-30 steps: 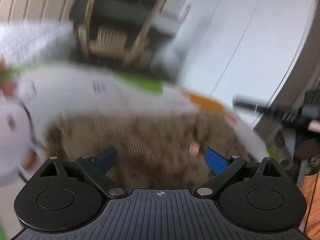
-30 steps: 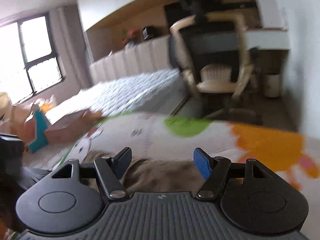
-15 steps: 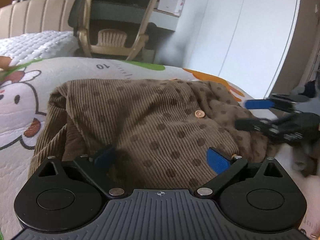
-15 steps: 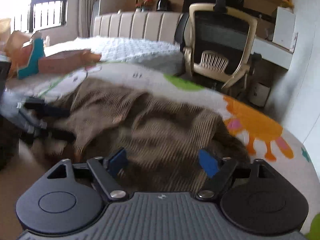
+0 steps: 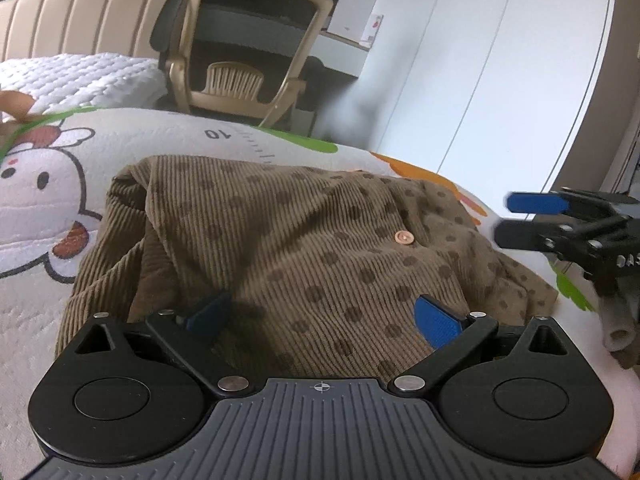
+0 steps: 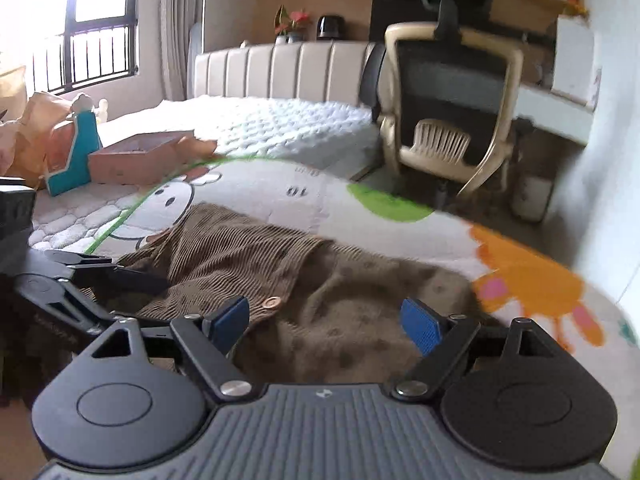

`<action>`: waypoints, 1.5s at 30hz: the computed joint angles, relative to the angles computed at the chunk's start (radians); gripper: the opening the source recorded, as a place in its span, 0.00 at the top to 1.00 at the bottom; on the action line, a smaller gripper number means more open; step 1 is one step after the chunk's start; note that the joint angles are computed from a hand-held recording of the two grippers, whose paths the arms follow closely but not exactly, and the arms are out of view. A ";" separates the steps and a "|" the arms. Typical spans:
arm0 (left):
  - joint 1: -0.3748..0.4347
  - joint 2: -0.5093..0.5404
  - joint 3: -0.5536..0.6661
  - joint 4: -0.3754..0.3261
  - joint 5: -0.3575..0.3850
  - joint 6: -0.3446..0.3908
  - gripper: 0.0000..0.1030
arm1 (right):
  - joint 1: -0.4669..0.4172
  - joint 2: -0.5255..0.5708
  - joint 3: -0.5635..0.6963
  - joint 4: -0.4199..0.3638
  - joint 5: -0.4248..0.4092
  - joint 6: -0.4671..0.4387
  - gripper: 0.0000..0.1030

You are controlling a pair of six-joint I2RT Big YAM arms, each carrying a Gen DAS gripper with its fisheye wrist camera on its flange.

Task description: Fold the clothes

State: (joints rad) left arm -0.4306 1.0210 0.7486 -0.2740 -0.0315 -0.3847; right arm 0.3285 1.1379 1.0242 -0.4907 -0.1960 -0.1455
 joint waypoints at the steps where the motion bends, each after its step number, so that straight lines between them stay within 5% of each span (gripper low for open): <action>1: 0.002 -0.001 -0.001 0.002 0.003 -0.004 0.02 | 0.002 0.024 0.003 -0.009 0.016 0.003 0.19; 5: 0.009 -0.008 -0.008 0.011 0.014 -0.016 0.02 | -0.014 0.078 -0.024 -0.007 0.042 0.021 0.18; 17: 0.010 -0.012 -0.010 0.009 0.017 -0.023 0.01 | -0.051 -0.062 -0.105 -0.070 0.041 0.008 0.16; 24: 0.001 -0.006 -0.002 -0.005 0.001 -0.016 0.01 | -0.034 -0.056 -0.059 0.002 -0.061 0.093 0.16; 29: -0.030 -0.007 0.029 -0.096 -0.024 -0.002 0.00 | -0.014 0.071 0.005 -0.052 0.015 0.185 0.14; 33: -0.045 -0.023 0.054 -0.188 -0.010 0.057 0.00 | -0.028 0.065 -0.033 -0.003 -0.035 0.205 0.00; 35: -0.012 -0.032 0.061 -0.183 0.038 -0.012 0.00 | -0.035 0.063 -0.051 0.021 -0.059 0.215 0.00; 39: 0.078 -0.048 0.048 -0.062 0.145 -0.199 0.00 | -0.042 0.061 -0.052 0.019 -0.073 0.201 0.00; 45: 0.099 0.025 0.076 -0.109 0.159 -0.211 0.00 | -0.045 0.048 -0.051 -0.016 -0.084 0.201 0.00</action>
